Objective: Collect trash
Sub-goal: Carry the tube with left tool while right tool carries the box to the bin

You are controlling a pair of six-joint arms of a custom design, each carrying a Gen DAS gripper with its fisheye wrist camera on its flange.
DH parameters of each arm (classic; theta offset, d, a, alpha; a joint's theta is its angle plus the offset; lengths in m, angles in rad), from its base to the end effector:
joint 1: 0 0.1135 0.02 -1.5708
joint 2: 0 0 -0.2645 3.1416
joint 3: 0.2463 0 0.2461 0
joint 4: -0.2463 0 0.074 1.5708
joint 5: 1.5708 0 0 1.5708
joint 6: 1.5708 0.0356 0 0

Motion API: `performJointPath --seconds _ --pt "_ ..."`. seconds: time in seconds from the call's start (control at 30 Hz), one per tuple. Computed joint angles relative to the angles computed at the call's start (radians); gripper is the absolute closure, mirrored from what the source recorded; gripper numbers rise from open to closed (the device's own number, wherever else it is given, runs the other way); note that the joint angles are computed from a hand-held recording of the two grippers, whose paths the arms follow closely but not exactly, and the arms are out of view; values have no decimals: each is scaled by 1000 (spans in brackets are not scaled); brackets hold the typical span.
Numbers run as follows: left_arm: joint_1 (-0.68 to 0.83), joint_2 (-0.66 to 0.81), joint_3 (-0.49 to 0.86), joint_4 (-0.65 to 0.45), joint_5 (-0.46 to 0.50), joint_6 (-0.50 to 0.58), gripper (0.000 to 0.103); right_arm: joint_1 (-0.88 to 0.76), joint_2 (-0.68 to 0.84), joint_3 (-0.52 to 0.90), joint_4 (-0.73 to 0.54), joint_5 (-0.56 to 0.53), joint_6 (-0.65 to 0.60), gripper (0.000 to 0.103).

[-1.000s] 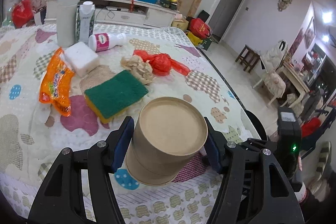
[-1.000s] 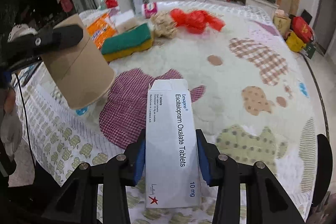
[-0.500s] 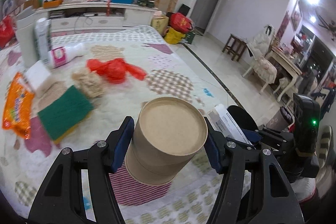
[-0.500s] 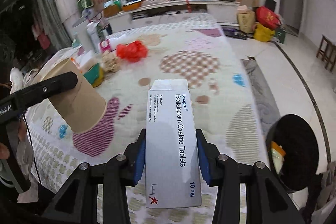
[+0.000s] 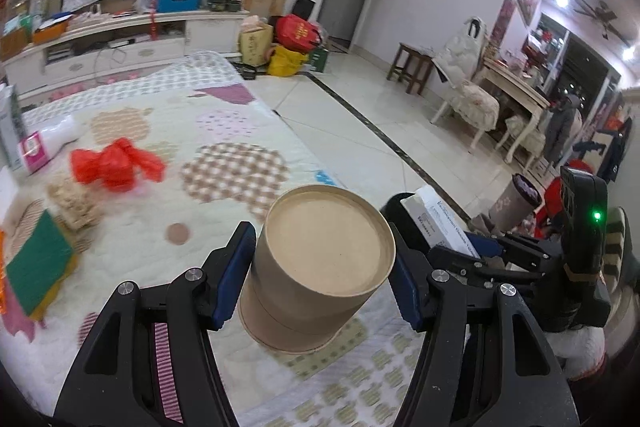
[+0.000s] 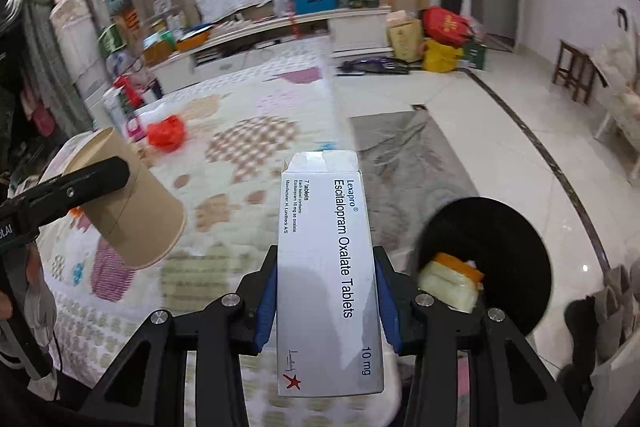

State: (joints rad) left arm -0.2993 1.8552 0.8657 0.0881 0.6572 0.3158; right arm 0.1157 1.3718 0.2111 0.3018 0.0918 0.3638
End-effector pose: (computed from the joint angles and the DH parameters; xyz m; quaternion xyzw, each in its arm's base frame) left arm 0.3174 -0.1207 0.1207 0.3717 0.8199 -0.3022 0.3134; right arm 0.1885 0.0186 0.0950 0.1317 0.9272 0.0409 0.3484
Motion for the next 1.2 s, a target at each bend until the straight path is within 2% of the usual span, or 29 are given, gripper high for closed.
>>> performJointPath --seconds 0.3,0.57,1.2 --pt "-142 21 9 37 -38 -52 41 -277 -140 -93 -51 -112 -118 61" --pt "-249 85 77 22 -42 -122 41 -540 -113 -118 -20 -237 -254 61" --pt "-491 352 360 38 -132 -311 41 -811 308 7 217 -364 -357 61"
